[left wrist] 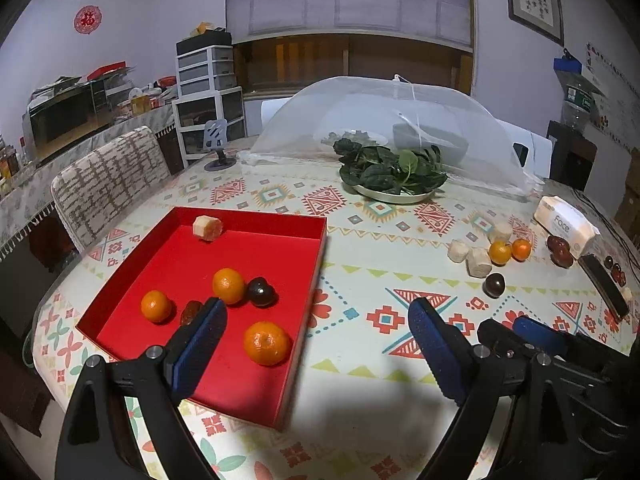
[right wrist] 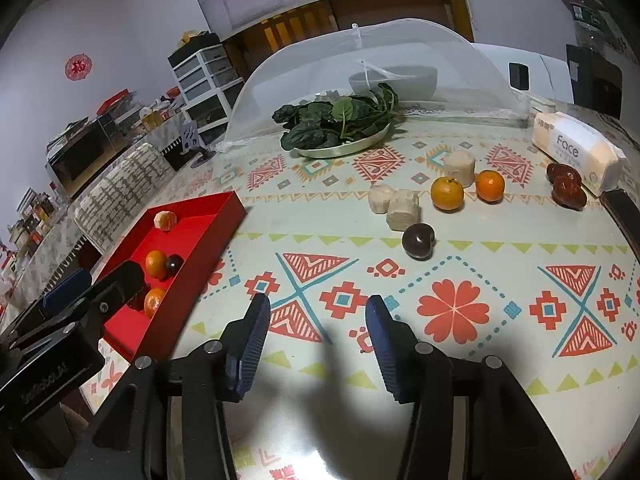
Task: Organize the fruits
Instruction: 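Move both open grippers back over the remaining fruits on the table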
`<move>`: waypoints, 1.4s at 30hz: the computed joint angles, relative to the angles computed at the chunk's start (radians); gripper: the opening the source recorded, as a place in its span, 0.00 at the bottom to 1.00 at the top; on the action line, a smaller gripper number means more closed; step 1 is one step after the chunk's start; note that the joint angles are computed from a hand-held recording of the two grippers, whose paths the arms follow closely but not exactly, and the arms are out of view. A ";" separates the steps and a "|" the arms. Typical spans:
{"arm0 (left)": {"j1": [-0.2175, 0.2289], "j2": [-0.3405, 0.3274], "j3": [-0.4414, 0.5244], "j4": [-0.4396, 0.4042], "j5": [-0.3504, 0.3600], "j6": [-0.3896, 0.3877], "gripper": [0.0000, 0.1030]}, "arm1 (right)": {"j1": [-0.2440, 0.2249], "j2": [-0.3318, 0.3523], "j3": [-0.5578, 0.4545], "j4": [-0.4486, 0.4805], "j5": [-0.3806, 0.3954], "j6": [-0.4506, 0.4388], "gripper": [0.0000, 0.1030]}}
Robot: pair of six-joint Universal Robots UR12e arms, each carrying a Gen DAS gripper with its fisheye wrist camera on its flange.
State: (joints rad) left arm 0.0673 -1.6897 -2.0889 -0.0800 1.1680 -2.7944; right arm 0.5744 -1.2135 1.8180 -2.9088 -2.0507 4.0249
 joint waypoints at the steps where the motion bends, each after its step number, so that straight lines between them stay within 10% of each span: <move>1: -0.001 0.000 0.000 -0.002 0.001 0.001 0.89 | -0.001 -0.001 0.002 -0.001 0.001 0.001 0.52; 31: -0.047 -0.032 0.031 -0.069 0.032 0.045 0.89 | -0.034 -0.013 0.036 0.014 0.030 0.041 0.52; 42: -0.070 -0.035 0.033 -0.070 0.047 0.053 0.89 | 0.013 -0.047 -0.012 0.365 -0.278 0.142 0.53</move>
